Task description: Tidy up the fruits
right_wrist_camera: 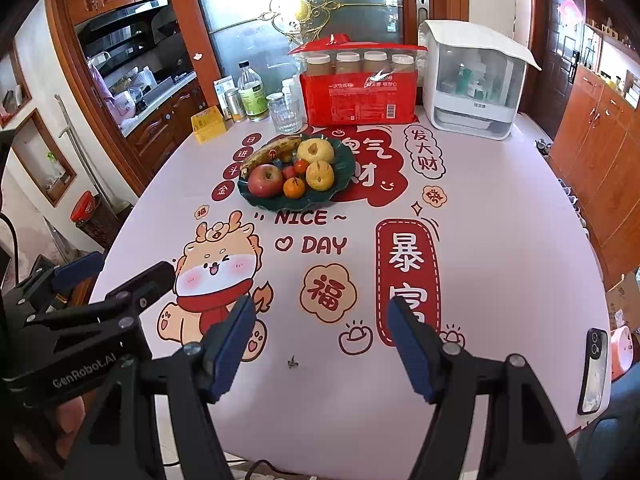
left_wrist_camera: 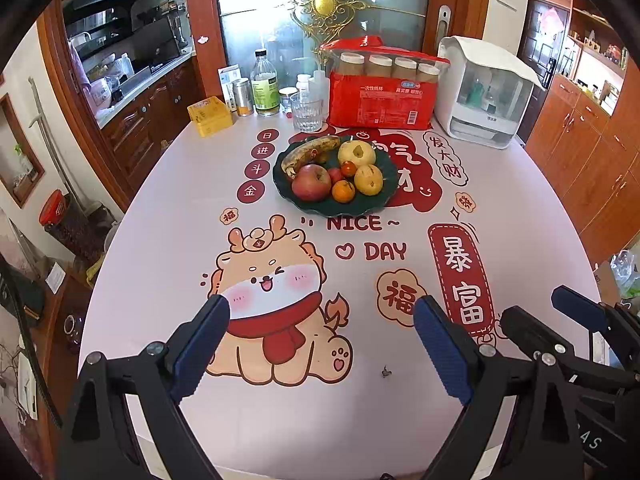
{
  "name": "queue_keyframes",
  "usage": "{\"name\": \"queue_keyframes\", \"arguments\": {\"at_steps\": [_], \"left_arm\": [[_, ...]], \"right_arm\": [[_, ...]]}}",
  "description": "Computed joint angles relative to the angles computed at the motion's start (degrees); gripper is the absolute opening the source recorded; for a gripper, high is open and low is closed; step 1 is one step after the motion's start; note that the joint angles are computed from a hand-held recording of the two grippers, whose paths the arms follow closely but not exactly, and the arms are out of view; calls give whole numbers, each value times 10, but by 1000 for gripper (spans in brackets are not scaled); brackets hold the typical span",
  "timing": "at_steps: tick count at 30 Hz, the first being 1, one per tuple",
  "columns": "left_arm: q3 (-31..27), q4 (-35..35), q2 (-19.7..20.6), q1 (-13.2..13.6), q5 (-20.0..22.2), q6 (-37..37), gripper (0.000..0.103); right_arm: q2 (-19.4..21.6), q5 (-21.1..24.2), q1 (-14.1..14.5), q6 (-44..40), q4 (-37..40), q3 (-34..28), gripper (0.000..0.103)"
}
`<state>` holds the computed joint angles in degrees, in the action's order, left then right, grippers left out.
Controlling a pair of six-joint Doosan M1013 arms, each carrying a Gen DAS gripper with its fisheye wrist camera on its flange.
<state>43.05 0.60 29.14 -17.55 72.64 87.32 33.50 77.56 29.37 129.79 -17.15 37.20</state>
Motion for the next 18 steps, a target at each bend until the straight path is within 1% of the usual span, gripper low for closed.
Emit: {"name": "queue_keyframes", "arguments": {"at_steps": [18], "left_arm": [[7, -4, -1, 1, 8, -1, 93]], "right_arm": [[-2, -5, -4, -1, 6, 4, 69]]}}
